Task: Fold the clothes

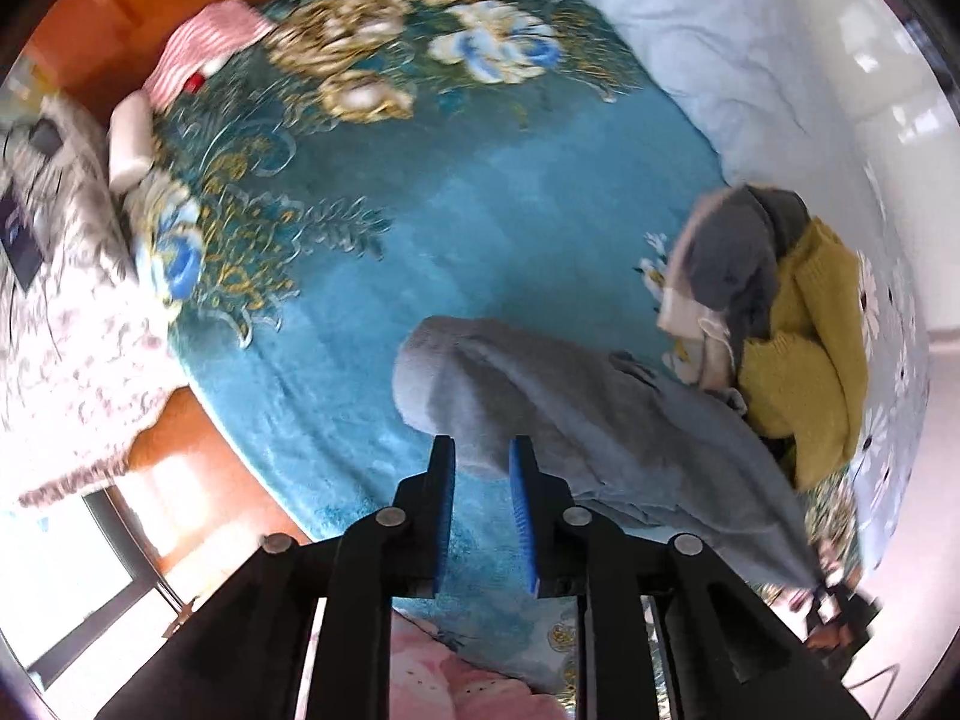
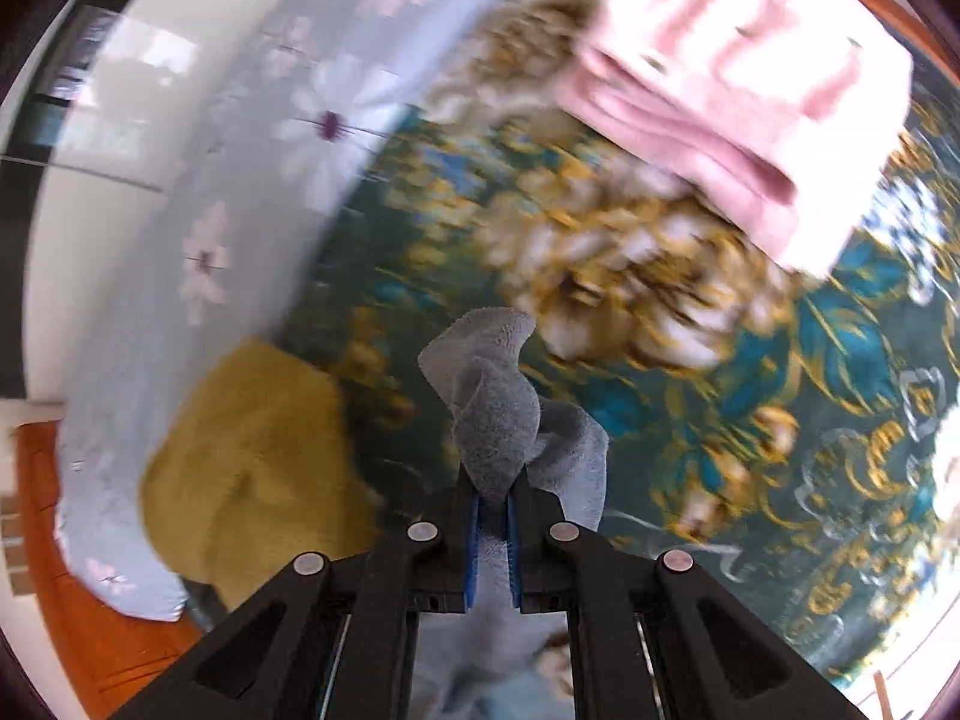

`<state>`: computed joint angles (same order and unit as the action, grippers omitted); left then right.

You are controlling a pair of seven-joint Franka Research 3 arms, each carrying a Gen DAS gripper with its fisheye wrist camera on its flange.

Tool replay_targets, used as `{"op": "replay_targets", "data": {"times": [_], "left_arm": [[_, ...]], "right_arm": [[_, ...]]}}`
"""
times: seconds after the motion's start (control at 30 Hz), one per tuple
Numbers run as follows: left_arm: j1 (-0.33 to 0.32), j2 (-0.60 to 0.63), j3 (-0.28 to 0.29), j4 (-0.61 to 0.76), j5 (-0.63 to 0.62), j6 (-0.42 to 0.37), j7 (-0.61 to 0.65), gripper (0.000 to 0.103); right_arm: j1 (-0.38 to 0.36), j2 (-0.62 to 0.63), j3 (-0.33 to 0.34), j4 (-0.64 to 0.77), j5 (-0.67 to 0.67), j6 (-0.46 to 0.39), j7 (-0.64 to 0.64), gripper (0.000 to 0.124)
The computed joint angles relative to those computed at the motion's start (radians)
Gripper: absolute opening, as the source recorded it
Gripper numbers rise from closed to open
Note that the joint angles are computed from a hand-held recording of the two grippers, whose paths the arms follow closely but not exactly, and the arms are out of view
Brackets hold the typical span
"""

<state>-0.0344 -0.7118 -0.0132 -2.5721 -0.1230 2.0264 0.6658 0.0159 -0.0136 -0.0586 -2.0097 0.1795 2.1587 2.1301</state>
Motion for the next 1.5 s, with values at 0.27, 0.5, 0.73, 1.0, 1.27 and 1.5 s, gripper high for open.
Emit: {"op": "replay_targets", "data": {"times": [0.27, 0.5, 0.73, 1.0, 1.27, 1.5], "left_arm": [[0.035, 0.04, 0.089, -0.096, -0.092, 0.124, 0.058, 0.036], [0.068, 0.228, 0.154, -0.114, -0.232, 0.282, 0.237, 0.049], [0.075, 0.464, 0.188, -0.077, -0.509, 0.329, 0.467, 0.054], [0.121, 0.509, 0.102, -0.044, -0.642, 0.312, 0.629, 0.021], [0.069, 0.335, 0.096, -0.08, -0.727, 0.409, 0.866, 0.008], [0.075, 0.299, 0.055, -0.121, -0.447, 0.253, 0.798, 0.008]], "right_arm": [[-0.01, -0.132, 0.008, -0.074, -0.032, -0.051, -0.02, 0.008], [0.004, -0.23, 0.053, -0.081, -0.082, -0.126, 0.064, 0.008], [0.031, -0.254, 0.097, -0.024, -0.161, -0.205, 0.148, 0.008], [0.063, -0.224, 0.107, 0.027, -0.206, -0.273, 0.174, 0.008], [0.084, -0.206, 0.098, 0.032, -0.188, -0.271, 0.146, 0.008], [0.045, -0.243, 0.082, -0.006, -0.254, -0.333, 0.134, 0.008]]}}
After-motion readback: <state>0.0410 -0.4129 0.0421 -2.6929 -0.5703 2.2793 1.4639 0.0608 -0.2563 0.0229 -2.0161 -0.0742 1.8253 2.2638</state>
